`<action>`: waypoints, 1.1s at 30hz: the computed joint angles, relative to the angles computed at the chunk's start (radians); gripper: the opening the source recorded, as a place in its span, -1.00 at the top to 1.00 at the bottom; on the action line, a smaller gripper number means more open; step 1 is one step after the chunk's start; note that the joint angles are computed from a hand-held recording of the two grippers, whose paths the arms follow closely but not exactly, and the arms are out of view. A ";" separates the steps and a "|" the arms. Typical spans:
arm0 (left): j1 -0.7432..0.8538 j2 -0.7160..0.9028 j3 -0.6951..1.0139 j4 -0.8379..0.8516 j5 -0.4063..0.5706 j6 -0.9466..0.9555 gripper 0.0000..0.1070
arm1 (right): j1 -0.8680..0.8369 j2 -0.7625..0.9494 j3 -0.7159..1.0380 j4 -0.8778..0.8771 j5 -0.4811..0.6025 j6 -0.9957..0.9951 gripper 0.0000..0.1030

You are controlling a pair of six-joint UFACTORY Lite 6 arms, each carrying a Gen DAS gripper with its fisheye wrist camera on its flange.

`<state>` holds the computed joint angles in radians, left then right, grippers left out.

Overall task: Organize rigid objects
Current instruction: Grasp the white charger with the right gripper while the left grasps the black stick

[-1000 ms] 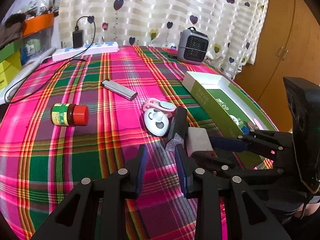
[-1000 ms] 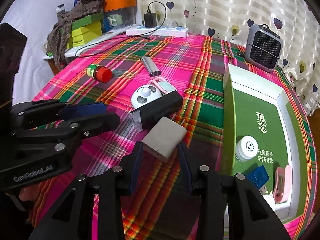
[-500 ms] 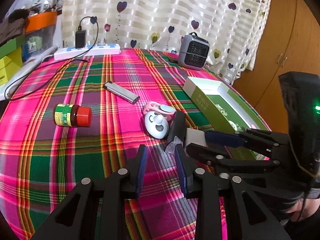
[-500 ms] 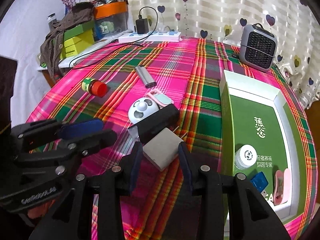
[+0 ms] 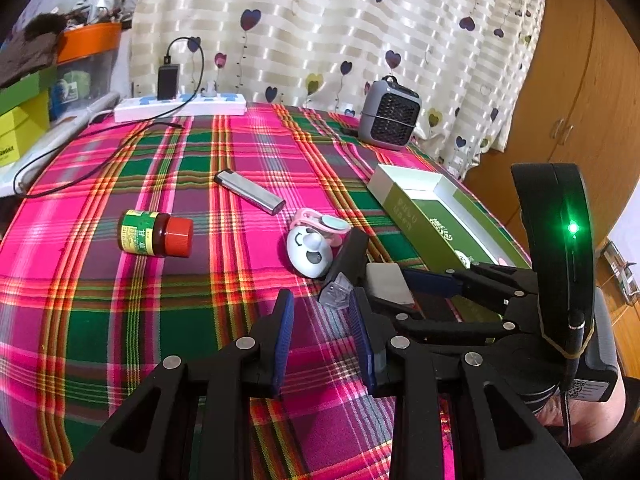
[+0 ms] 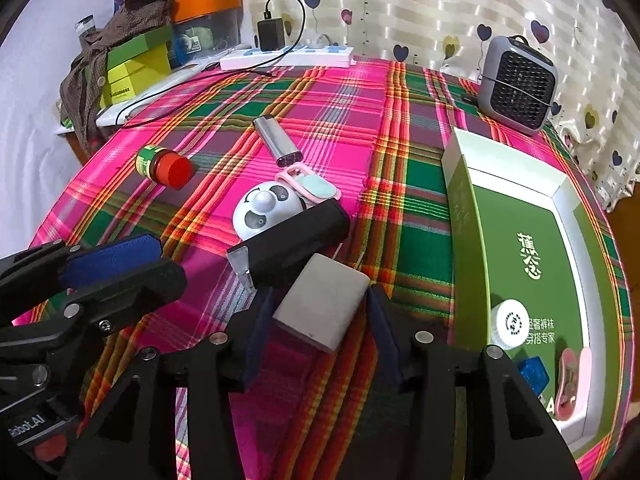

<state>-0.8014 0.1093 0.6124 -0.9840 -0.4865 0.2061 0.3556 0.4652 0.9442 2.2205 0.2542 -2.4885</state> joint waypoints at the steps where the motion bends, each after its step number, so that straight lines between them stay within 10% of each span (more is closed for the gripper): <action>1: -0.001 -0.001 0.000 -0.005 0.002 0.005 0.48 | -0.001 0.000 -0.003 0.012 0.002 -0.020 0.09; 33: 0.042 0.304 0.391 -0.406 0.117 0.656 0.46 | -0.201 -0.237 -0.253 -0.208 0.243 -0.019 0.32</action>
